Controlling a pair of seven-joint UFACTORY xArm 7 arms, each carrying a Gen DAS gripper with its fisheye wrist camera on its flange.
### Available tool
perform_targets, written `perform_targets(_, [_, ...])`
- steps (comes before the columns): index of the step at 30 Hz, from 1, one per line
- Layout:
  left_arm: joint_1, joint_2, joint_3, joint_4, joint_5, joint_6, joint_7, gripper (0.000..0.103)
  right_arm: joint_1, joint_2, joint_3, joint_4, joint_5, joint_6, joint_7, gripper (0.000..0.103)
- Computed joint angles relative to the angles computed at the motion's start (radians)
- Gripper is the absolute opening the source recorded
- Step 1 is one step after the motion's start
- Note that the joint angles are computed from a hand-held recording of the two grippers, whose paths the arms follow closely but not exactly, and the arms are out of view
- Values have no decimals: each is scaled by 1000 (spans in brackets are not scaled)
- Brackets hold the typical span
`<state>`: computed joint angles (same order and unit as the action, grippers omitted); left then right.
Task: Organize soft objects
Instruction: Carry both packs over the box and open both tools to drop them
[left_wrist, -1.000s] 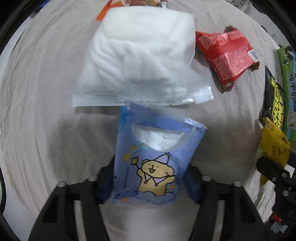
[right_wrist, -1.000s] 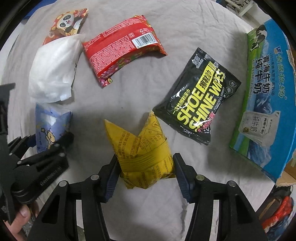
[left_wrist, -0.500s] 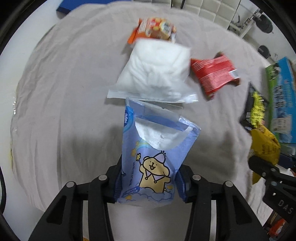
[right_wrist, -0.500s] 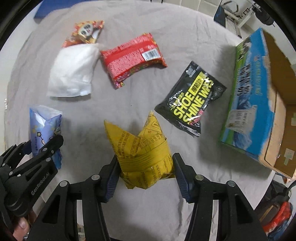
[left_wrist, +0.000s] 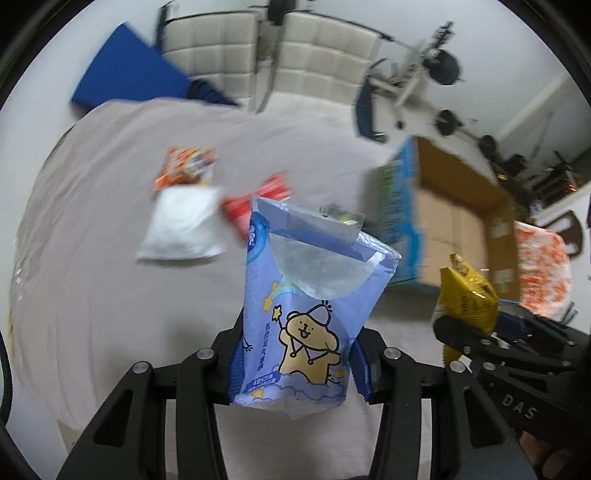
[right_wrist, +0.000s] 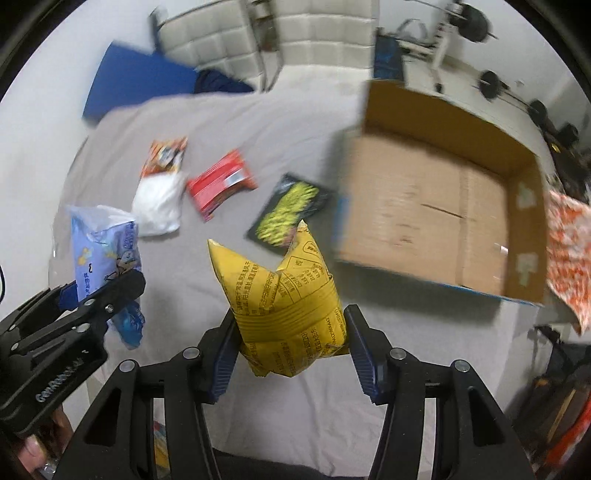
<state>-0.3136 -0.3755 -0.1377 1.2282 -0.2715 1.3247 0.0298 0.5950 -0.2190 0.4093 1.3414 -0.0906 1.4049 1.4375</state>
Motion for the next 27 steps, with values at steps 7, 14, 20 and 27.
perform_targets(7, [-90,146,-91,183,-27,-7,-58,44,-72,-323,-36,-153,44,169,9,57])
perform_targets(14, [-204,348,-167,370,57,-58,-151,44,-154,-556,-119,-342,69,211,-97,57])
perform_targets(20, [-310,548,-174,586,154,-50,-243,44,-235,-647,-200,-462,47,175,-238,57])
perform_targets(27, [-413,775,-138,834,207,1,-294,44,-332,-692,-276,-582,43,88,-388,57])
